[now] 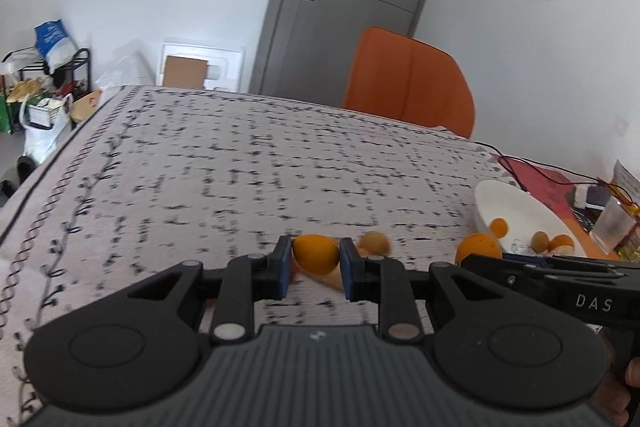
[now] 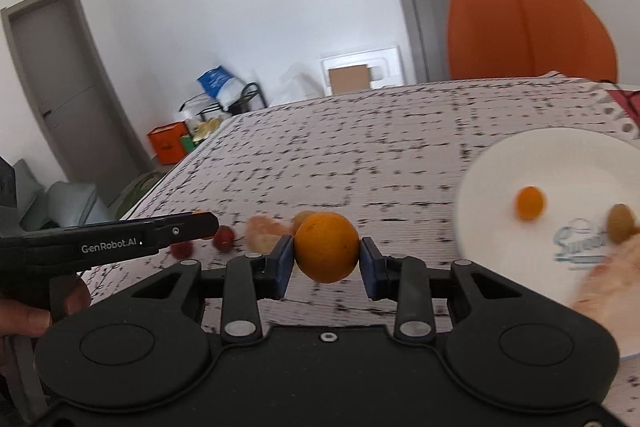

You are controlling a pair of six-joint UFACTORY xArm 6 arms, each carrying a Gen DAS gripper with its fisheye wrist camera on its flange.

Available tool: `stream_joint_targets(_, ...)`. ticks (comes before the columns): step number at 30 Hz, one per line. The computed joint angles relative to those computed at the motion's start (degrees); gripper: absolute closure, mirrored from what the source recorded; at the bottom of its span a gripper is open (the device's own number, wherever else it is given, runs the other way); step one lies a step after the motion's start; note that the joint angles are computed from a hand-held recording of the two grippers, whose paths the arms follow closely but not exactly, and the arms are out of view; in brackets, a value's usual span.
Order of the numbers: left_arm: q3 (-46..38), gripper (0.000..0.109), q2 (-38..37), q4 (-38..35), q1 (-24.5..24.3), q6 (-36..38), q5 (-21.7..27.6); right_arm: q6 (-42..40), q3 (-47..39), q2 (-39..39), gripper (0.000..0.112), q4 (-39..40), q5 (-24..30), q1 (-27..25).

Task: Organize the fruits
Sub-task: 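Carry the orange and tangerine in both tools over the white plate, then open the right tool to drop the orange while the left tool drops the tangerine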

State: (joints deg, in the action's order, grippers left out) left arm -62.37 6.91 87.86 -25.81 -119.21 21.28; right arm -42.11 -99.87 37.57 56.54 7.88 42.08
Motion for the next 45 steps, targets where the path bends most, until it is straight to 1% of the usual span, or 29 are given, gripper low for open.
stream_joint_targets(4, -3.51, 0.085, 2.75, -0.69, -0.84, 1.87, -0.8, 0.28, 2.05, -1.3, 0.079, 0.57, -2.02, -0.99)
stream_joint_targets(6, -5.16, 0.085, 4.08, -1.38, -1.2, 3.27, -1.2, 0.29, 3.48, -2.04, 0.079, 0.76, -3.93, -1.22)
stream_joint_targets(8, -7.08, 0.085, 5.59, -2.34, -1.67, 5.13, -1.7, -1.71, 4.48, -2.65, 0.079, 2.82, -5.68, -1.38)
stream_joint_targets(11, -9.47, 0.085, 7.58, -4.06, -2.21, 7.87, -2.32, -6.4, 5.37, -3.57, 0.079, 8.45, -6.63, -2.05)
stream_joint_targets(12, -10.3, 0.085, 8.29, -4.78, -2.36, 8.91, -2.49, -6.99, 5.66, -3.83, 0.079, 9.27, -6.86, -2.28)
stream_joint_targets(14, -12.13, 0.085, 9.8, -6.41, -2.78, 11.09, -2.72, -7.51, 6.24, -4.28, 0.077, 10.32, -7.13, -2.83)
stream_joint_targets(15, -12.77, 0.085, 10.32, -6.96, -2.91, 11.83, -2.83, -7.57, 6.53, -4.52, 0.073, 10.61, -6.99, -3.2)
stream_joint_targets(18, -15.32, 0.085, 12.27, -9.18, -3.51, 15.03, -3.16, -7.79, 7.61, -5.11, 0.067, 11.0, -8.73, -3.6)
stream_joint_targets(19, -16.23, 0.085, 12.96, -9.84, -3.73, 16.14, -3.26, -9.36, 7.63, -5.29, 0.066, 12.72, -9.0, -3.68)
stream_joint_targets(21, -18.0, 0.085, 14.38, -11.65, -4.08, 18.56, -3.42, -15.44, 7.53, -5.92, 0.064, 19.3, -9.05, -4.05)
stream_joint_targets(22, -18.82, 0.085, 15.09, -12.48, -4.19, 19.71, -3.71, -16.83, 7.48, -6.06, 0.062, 21.0, -9.38, -4.2)
stream_joint_targets(28, -24.06, 0.085, 19.16, -17.36, -5.2, 26.83, -4.46, -28.7, 7.28, -7.3, 0.06, 34.87, -10.44, -5.8)
stream_joint_targets(33, -28.15, 0.085, 22.19, -21.42, -6.05, 32.19, -4.83, -40.81, 6.65, -8.15, 0.059, 48.12, -10.99, -7.08)
stream_joint_targets(39, -32.39, 0.085, 25.3, -26.04, -7.29, 38.25, -4.18, -46.64, 6.86, -8.85, 0.055, 54.54, -11.22, -8.21)
stream_joint_targets(44, -34.87, 0.084, 26.82, -29.03, -8.1, 41.98, -4.2, -57.0, 6.24, -9.78, 0.054, 65.38, -11.53, -9.16)
stream_joint_targets(45, -34.95, 0.081, 26.8, -28.89, -8.19, 41.88, -4.14, -58.67, 6.18, -9.96, 0.054, 67.07, -11.49, -9.35)
